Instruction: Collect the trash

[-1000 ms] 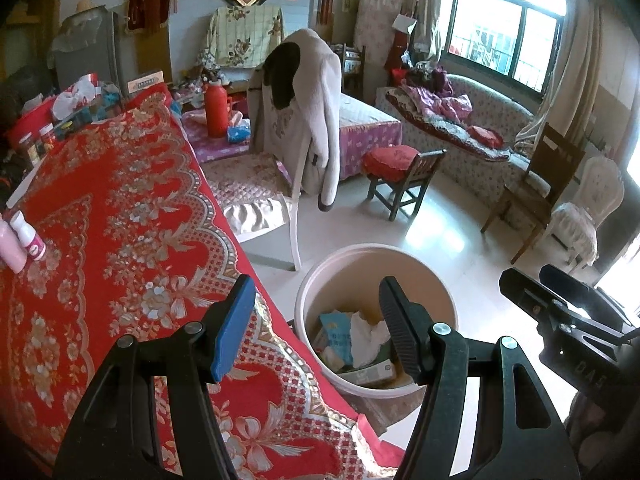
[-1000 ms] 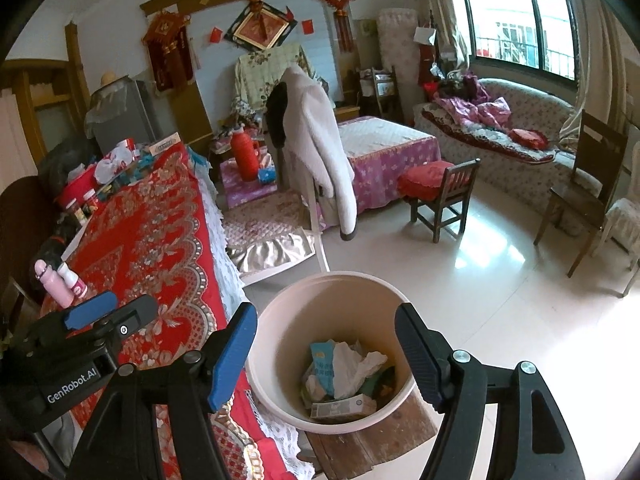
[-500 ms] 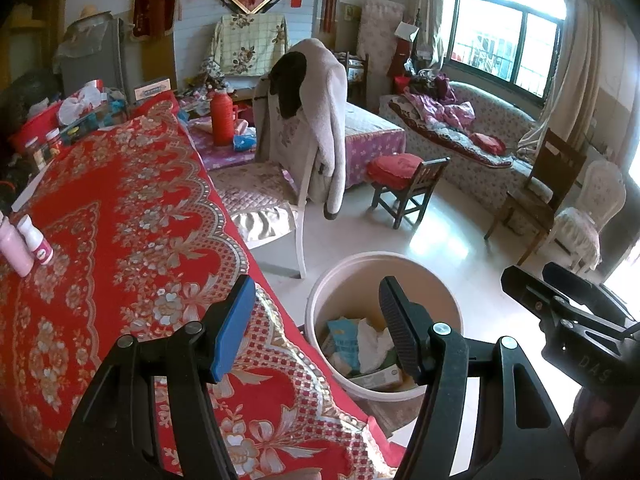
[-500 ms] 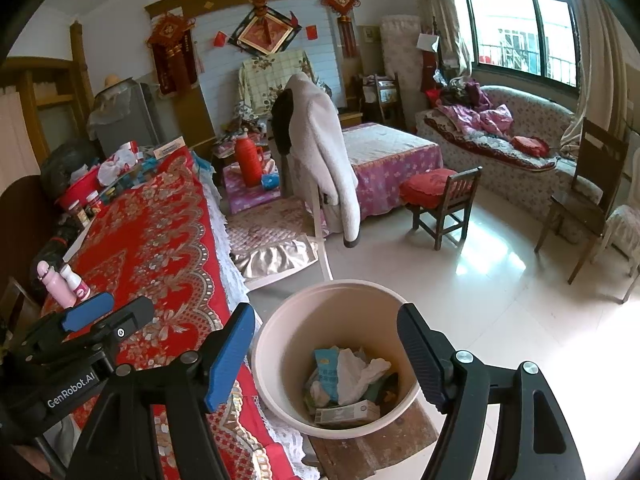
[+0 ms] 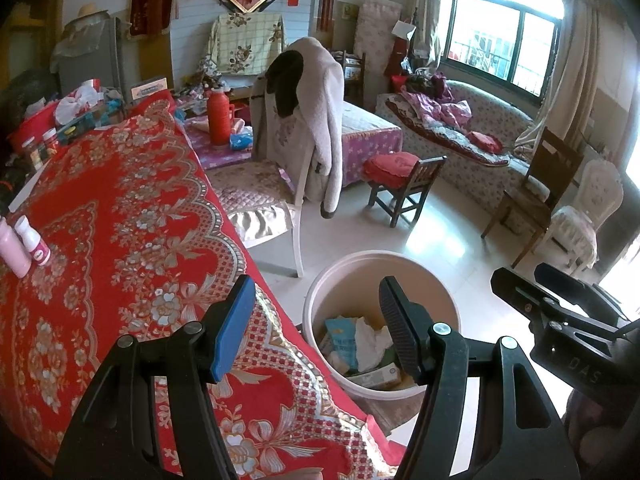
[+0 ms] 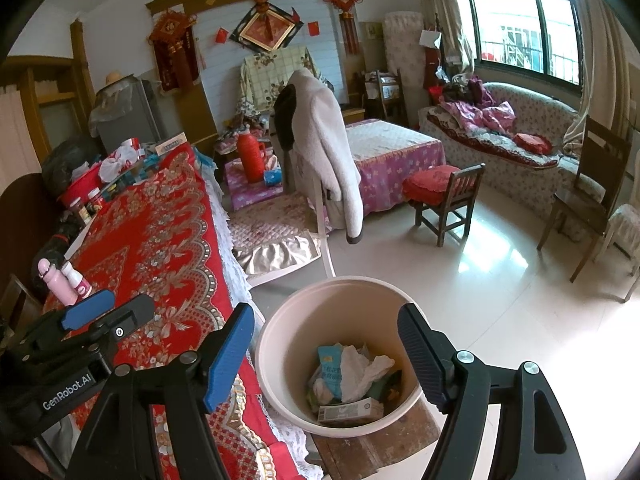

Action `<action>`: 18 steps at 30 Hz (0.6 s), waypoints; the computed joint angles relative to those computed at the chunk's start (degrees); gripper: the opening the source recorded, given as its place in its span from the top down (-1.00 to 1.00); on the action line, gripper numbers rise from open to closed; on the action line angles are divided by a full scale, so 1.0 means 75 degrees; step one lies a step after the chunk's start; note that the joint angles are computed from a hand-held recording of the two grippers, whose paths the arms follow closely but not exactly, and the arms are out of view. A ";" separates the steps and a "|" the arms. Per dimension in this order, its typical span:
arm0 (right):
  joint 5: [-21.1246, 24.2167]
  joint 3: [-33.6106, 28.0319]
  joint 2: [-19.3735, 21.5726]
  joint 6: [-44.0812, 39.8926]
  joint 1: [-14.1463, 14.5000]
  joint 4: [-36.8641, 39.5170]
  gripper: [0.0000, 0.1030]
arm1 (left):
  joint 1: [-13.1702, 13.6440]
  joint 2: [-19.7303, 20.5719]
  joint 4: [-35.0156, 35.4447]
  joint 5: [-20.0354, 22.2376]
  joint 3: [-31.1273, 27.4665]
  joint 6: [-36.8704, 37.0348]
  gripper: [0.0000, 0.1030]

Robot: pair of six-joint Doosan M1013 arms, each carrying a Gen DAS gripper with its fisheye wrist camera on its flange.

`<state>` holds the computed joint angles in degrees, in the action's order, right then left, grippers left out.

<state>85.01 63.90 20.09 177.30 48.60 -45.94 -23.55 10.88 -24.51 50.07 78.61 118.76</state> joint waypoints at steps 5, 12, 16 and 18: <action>0.0006 -0.0018 0.0022 0.0009 -0.0001 0.0015 -0.40 | -0.0015 0.0014 -0.0021 0.0083 -0.0022 -0.0044 -0.23; -0.0018 0.0010 0.0020 0.0039 -0.0007 0.0046 -0.41 | -0.0030 0.0041 0.0014 0.0105 -0.0040 -0.0025 -0.23; -0.0027 0.0059 0.0012 0.0077 0.0002 0.0078 -0.42 | -0.0040 0.0033 0.0022 0.0108 -0.0029 -0.0050 -0.23; -0.0036 0.0097 0.0003 0.0097 0.0010 0.0099 -0.42 | -0.0041 0.0035 0.0010 0.0100 -0.0022 -0.0037 -0.23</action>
<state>84.74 64.62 20.12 178.03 48.67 -45.19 -23.86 11.14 -24.44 50.82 78.44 118.49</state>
